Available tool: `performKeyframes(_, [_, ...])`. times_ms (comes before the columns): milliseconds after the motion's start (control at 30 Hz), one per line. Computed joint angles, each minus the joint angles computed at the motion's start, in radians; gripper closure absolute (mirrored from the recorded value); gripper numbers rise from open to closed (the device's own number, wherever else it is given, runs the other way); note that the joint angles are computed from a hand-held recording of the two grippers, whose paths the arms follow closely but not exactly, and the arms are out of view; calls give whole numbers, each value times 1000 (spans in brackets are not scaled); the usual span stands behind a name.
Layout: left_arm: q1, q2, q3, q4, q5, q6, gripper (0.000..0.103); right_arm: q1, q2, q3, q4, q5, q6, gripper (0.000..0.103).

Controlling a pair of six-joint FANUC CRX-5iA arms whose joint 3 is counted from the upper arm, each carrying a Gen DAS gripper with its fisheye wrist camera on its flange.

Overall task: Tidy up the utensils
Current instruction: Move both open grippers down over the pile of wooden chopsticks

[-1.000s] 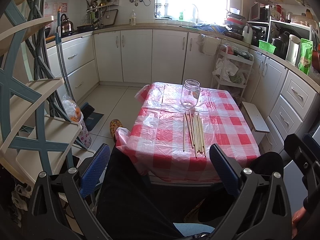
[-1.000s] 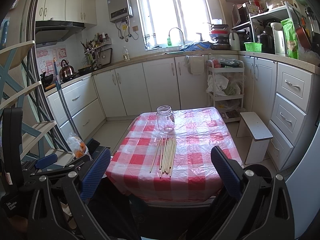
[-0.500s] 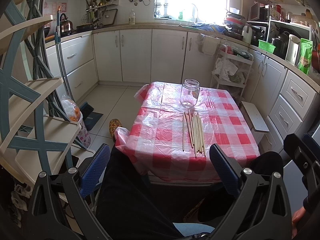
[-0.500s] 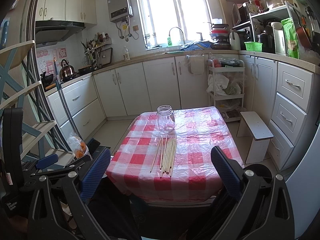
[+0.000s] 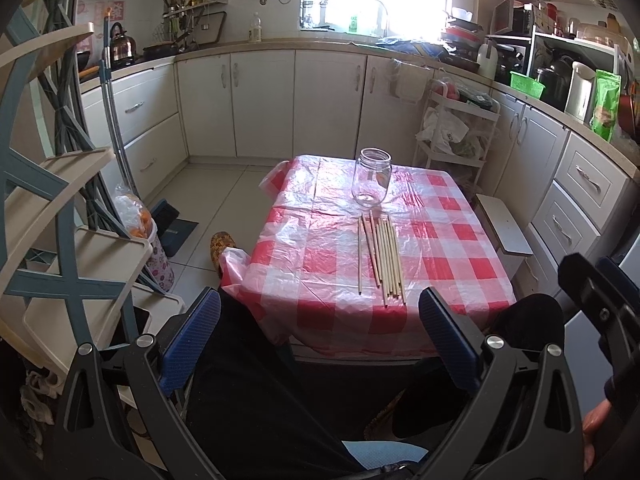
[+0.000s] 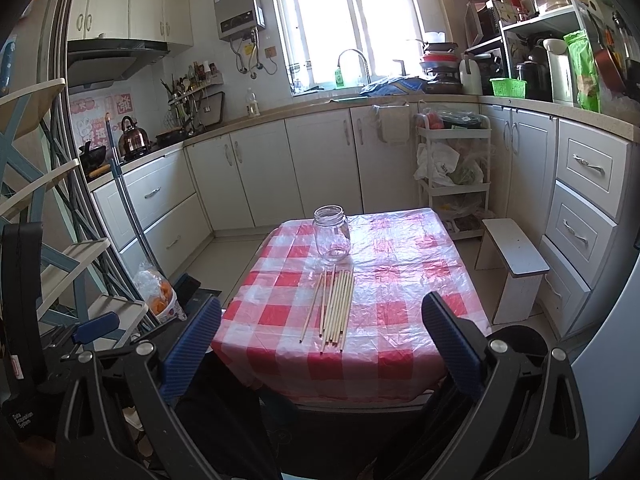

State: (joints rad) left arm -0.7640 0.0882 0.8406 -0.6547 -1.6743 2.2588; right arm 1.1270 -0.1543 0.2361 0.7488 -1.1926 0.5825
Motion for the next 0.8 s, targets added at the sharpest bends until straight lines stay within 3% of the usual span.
performKeyframes(233, [139,-10,-88,174,67,-15,8,-125,65,32,-152,35,99,7])
performKeyframes(400, [269,-22,-192,302,242,-33,7,-244,172,115,-313,44,257,7])
performKeyframes(633, [340,187,-32,307,198,-129,8,-384,371,277,-505,27,429,7])
performKeyframes(800, [381,366,129,338,147,-199,15,-429,460,362,-533,-1,447,21])
